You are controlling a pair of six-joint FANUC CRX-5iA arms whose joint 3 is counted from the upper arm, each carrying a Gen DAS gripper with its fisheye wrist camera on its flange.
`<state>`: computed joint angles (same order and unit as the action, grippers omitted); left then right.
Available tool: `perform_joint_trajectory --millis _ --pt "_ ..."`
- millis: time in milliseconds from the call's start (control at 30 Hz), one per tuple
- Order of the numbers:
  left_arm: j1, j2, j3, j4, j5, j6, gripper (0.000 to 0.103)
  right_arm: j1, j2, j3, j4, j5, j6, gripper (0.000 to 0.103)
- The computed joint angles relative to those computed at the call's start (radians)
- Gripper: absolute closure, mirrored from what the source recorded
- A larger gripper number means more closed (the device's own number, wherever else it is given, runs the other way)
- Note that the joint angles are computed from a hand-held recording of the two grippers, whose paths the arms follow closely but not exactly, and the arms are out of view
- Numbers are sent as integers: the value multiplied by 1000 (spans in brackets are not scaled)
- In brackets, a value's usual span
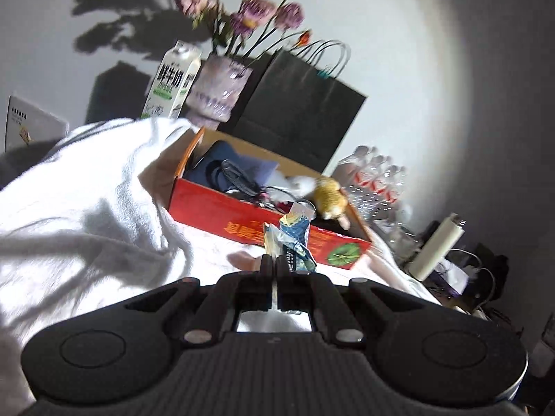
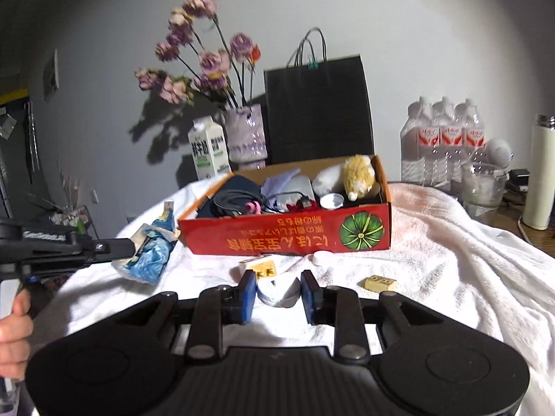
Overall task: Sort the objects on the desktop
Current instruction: 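Carry the blue packet and white item into the red box and release both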
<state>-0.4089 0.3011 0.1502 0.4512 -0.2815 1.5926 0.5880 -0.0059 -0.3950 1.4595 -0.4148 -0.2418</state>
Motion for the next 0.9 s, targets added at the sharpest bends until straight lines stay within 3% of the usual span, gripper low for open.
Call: perform_joint_trajectory --millis 167,300,567,633,733,833,900 --pt "-30 -86 -64 -152 -18 108 100 51 -43 -57 50 -54 -62 77" --pt "-51 -123 -113 -157 -24 83 100 108 -69 -86 7 -107 -45 77" --pt "-70 -134 -118 -199 -5 84 100 117 -111 -122 75 -144 -105 77" --pt "-64 -117 -91 -193 -12 73 100 95 -115 -121 85 -114 -120 77" --pt "-48 -69 -44 -22 -5 -113 100 60 -104 -85 67 -69 -57 77" --pt "-30 14 105 11 -57 -163 100 -3 -82 -28 57 5 20 77" --pt "-16 100 252 23 -133 -153 100 -43 -50 30 15 47 80 77"
